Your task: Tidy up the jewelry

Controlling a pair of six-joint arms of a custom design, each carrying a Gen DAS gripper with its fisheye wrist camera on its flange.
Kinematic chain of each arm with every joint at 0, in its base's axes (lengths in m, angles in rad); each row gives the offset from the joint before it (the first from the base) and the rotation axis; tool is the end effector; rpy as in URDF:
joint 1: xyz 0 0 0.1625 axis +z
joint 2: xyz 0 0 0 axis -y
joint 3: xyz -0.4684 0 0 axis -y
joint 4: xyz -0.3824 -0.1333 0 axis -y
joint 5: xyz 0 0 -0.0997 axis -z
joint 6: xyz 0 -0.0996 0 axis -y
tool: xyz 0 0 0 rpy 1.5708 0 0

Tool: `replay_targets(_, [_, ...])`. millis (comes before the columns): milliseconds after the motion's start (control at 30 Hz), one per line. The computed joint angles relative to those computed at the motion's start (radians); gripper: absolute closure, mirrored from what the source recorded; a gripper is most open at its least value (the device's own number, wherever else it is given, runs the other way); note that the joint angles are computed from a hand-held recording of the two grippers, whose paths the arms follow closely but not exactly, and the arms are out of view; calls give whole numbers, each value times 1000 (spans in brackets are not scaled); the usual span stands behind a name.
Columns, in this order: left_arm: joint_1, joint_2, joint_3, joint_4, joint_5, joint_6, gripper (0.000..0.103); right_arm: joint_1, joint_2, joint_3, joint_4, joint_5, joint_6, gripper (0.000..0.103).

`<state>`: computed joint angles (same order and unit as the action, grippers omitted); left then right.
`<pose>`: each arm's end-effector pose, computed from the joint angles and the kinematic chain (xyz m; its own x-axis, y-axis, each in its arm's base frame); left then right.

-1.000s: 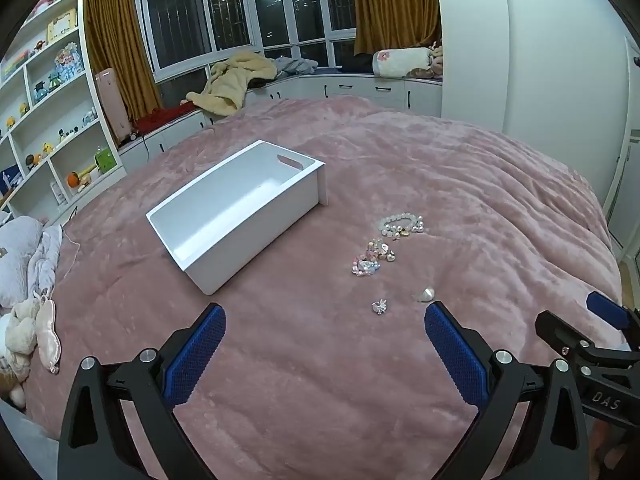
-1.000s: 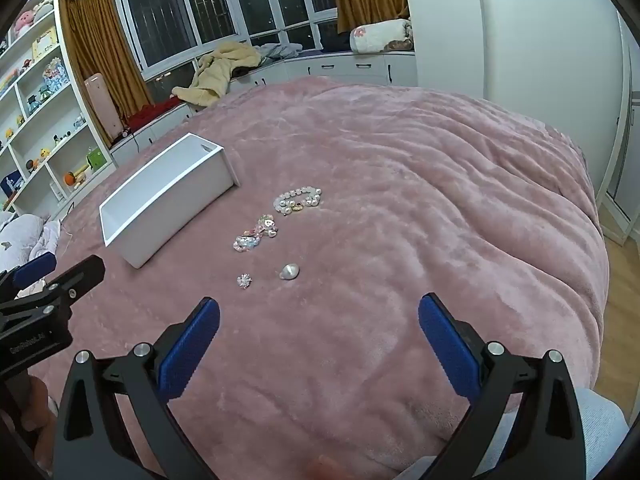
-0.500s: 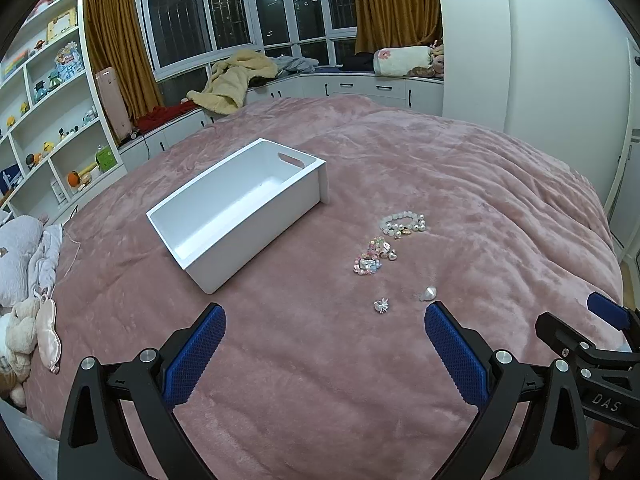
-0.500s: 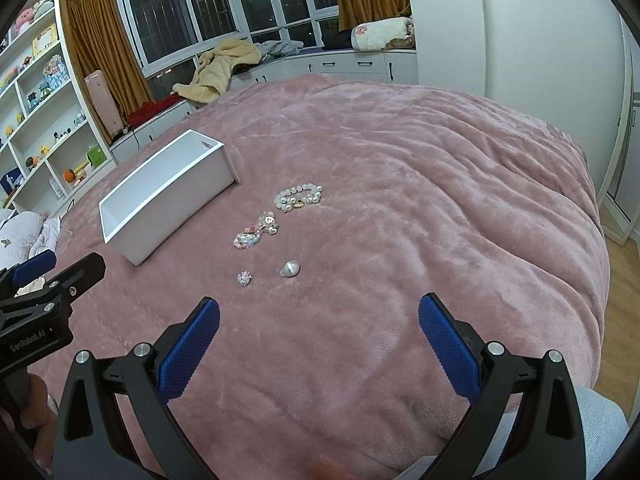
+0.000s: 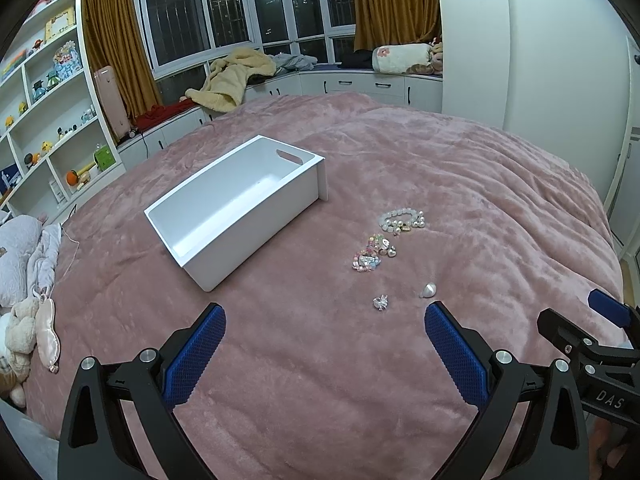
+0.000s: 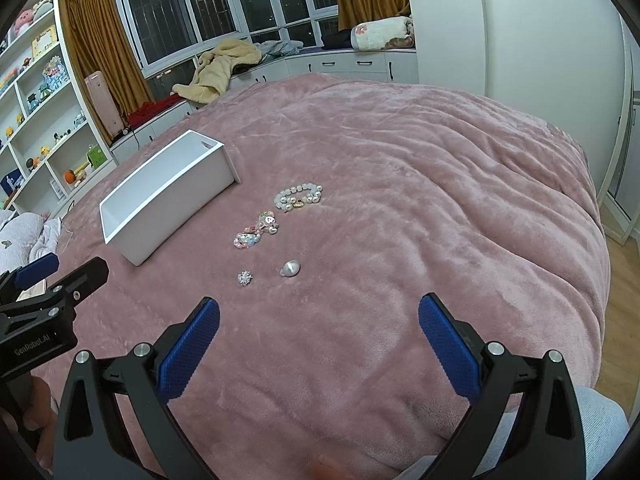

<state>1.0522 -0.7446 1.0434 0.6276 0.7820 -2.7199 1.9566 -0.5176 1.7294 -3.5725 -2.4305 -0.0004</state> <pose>-0.1561 -0.6850 0.2514 -0.5890 0.2651 -0.7634 0.6985 0.6421 -0.3159 0.3011 -0.5876 0.0613 -0.8071 0.2527 0.5336 -0.2652 0.6523 -0.7101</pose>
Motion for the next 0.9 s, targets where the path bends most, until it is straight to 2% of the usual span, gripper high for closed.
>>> replay_targets(900, [1,-8,18,-7,1,9,2,-1,2,-1,1,2,2,5])
